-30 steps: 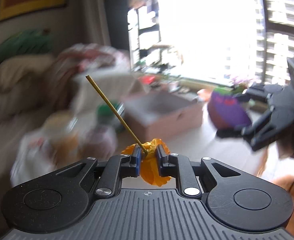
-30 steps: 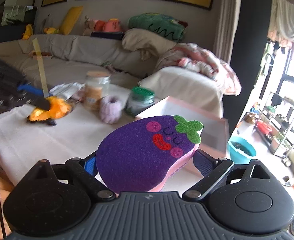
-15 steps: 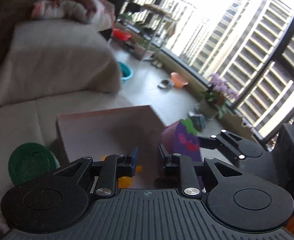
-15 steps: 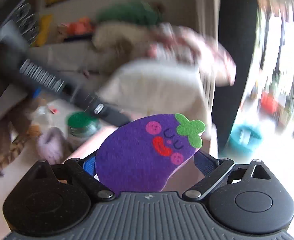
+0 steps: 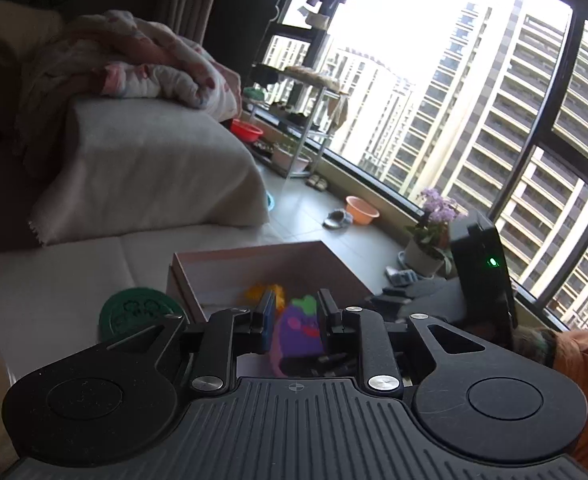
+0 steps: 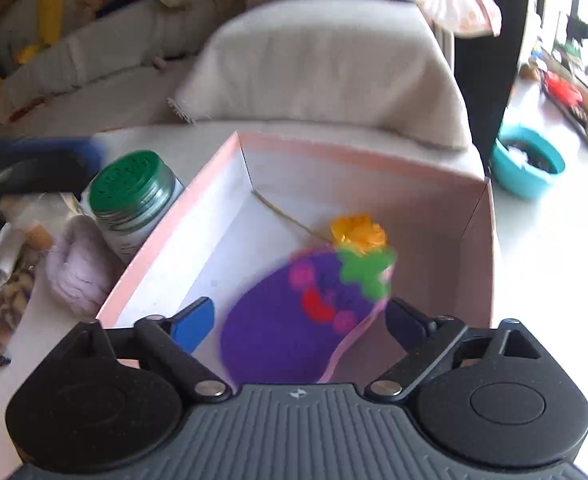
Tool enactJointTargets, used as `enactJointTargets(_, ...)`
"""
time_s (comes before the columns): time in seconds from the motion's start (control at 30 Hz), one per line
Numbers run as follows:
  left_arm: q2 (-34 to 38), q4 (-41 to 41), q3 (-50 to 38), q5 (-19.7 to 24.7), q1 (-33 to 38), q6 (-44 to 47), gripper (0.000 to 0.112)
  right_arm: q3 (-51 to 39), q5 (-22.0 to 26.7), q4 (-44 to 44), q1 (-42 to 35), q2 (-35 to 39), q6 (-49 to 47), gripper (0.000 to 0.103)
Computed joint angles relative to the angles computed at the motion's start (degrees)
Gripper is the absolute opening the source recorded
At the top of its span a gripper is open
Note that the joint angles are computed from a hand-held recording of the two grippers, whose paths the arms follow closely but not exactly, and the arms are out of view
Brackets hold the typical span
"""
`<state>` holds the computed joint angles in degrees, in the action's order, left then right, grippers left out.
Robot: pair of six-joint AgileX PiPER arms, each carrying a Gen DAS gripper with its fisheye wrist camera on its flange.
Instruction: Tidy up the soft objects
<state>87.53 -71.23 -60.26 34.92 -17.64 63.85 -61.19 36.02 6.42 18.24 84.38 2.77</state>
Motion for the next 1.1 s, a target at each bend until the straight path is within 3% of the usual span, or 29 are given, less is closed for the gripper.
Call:
enactJointTargets(0.13,-4.0,-2.6,6.9,-0.4,1.5,4.4,0.024,4.3,-6.0,-6.4,3.8,-4.7,6.7,0.092)
enactJointTargets(0.3,-12.3,-6.8,16.9,3.7,10.7,10.2,0.024,12.1,-13.7,-31.5,8.3,-13.5,35.2,0.092)
enactJointTargets(0.4,-18.7,-2.8,21.7,5.0,19.1,10.6,0.024,13.9,-12.1,-46.7,13.3,-17.7,48.9,0.092)
enactJointTargets(0.47,-23.7,1.4,24.6,7.0,27.1,10.4,0.024,13.5,-8.9,-48.1,18.0,-18.7,48.7,0.092)
enactJointTargets(0.57,-29.1,6.6,27.9,16.3,44.3,12.0,0.024,14.1,-5.4,-55.7,27.6,-17.7,55.5,0.092)
enactJointTargets(0.7,-29.2,8.5,30.8,28.4,66.4,17.5,0.024,13.5,-9.5,-50.5,36.3,-12.7,53.3,0.092)
enactJointTargets(0.8,-26.3,7.9,30.5,33.4,74.4,17.7,0.024,9.2,-14.3,-40.5,41.0,-5.0,44.4,0.092)
enactJointTargets(0.87,-25.0,8.1,29.8,34.2,73.5,15.7,0.024,5.2,-15.0,-36.4,44.3,-0.3,42.4,0.092)
enactJointTargets(0.97,-26.1,8.0,30.4,31.0,65.9,10.6,0.024,0.9,-15.6,-32.9,46.8,4.4,39.4,0.092)
enactJointTargets(1.03,-26.9,7.1,31.5,26.2,59.4,8.3,0.024,-0.1,-12.5,-42.1,50.1,5.7,46.0,0.092)
enactJointTargets(1.1,-27.7,6.5,32.1,16.8,49.5,4.1,0.024,0.6,-8.6,-51.6,53.0,6.0,53.6,0.092)
